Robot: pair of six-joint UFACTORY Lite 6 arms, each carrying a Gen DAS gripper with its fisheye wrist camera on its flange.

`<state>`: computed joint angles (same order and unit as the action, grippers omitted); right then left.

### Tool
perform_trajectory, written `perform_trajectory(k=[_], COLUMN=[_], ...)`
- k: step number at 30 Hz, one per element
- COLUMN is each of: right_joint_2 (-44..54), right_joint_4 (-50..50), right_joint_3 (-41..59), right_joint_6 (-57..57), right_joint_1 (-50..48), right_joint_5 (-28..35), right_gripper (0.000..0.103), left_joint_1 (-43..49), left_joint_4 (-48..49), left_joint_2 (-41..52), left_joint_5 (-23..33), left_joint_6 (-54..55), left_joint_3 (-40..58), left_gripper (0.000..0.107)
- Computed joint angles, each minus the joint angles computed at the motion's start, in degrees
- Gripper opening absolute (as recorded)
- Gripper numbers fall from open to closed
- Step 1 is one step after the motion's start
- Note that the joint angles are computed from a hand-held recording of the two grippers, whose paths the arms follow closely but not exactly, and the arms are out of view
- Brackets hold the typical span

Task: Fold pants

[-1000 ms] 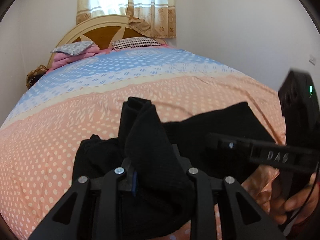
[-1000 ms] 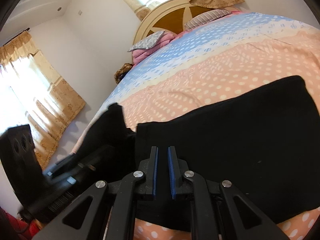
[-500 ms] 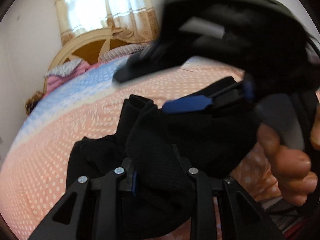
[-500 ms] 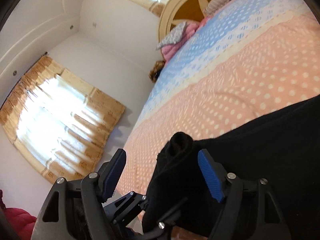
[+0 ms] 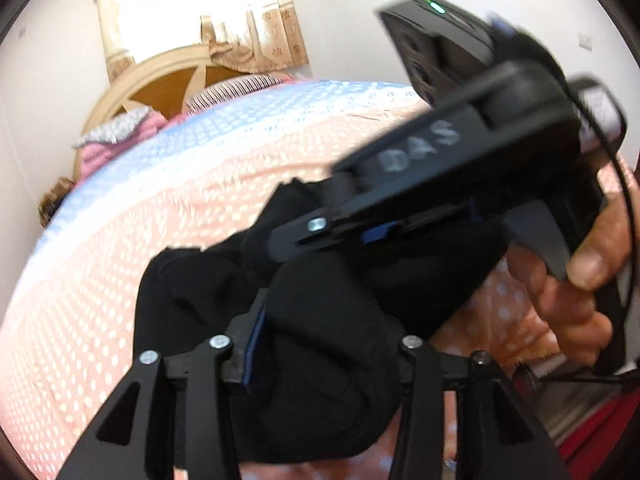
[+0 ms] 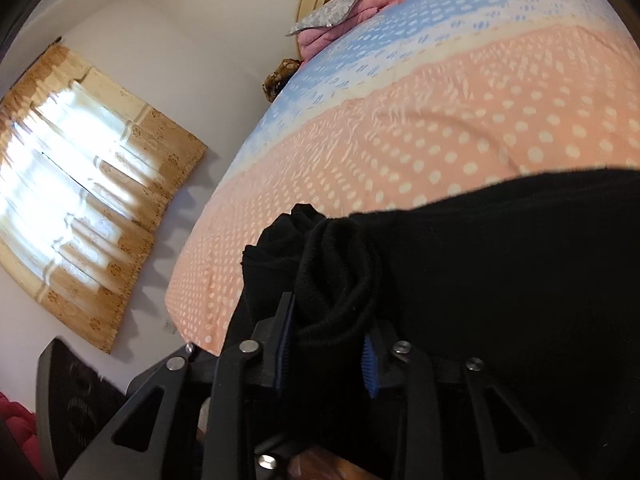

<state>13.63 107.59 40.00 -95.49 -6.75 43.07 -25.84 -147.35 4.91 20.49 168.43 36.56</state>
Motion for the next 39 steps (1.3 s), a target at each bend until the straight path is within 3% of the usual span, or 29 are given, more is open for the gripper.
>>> perform_trajectory(k=[3, 4, 5, 8, 11, 14, 17, 19, 25, 27, 30, 35, 39], right_joint_2=[-0.4, -1.0, -2.4, -5.9, -9.7, -15.5, -22.6, -25.2, -26.5, -26.3, -24.7, -18.5, -11.3], right_joint_4=[0.6, 1.0, 1.6, 1.5, -0.1, -4.4, -10.2, -14.3, -23.6, -25.7, -27.7, -27.9, -26.2], right_joint_3=[-0.7, -0.8, -1.2, -1.9, -3.3, -6.0, -8.0, -8.3, -8.1, -7.9, -7.2, -4.9, -2.7], right_joint_6=[-1.5, -2.5, -3.4, -4.3, -4.6, -3.4, -1.6, 0.5, 1.1, 0.8, -1.0, -3.8, -6.6], right_joint_1=[0.8, 1.6, 2.6, 2.6, 1.1, -1.6, -3.6, -5.8, -21.6, -26.0, -32.3, -36.6, -38.7], right_joint_5=[0.6, 0.2, -1.0, -3.5, -6.4, -4.5, -6.5, -8.1, -0.4, 1.8, 4.5, 3.3, 3.5], right_gripper=[0.026, 0.026, 0.026, 0.025, 0.024, 0.024, 0.023, 0.023, 0.023, 0.023, 0.023, 0.023, 0.023], left_joint_1=[4.8, 6.6, 8.9, 14.9, 16.7, 24.4, 27.3, 26.4, 17.6, 16.7, 13.3, 6.9, 5.4], left_joint_4=[18.0, 24.0, 30.0, 45.8, 45.9, 52.3, 52.6, 51.6, 39.5, 38.7, 35.6, 19.7, 19.9], left_joint_2=[-3.0, -4.5, -6.8, -12.6, -15.9, -10.4, -6.3, -4.6, 8.1, 10.4, 12.0, 11.4, 13.8], left_joint_5=[1.3, 2.4, 4.3, 9.5, 9.1, 14.7, 16.6, 14.4, 2.4, 1.8, 0.1, -5.0, -6.3], left_joint_6=[-17.0, -22.5, -27.7, -40.4, -41.7, -50.6, -58.1, -61.0, -52.1, -50.2, -46.7, -30.4, -31.7], left_joint_3=[-1.0, -1.5, -2.4, -3.2, -3.4, 3.9, 8.5, 10.3, 18.5, 19.7, 20.5, 18.9, 19.9], left_gripper=[0.055, 0.060, 0.066, 0.071, 0.072, 0.073, 0.073, 0.073, 0.073, 0.073, 0.073, 0.073, 0.073])
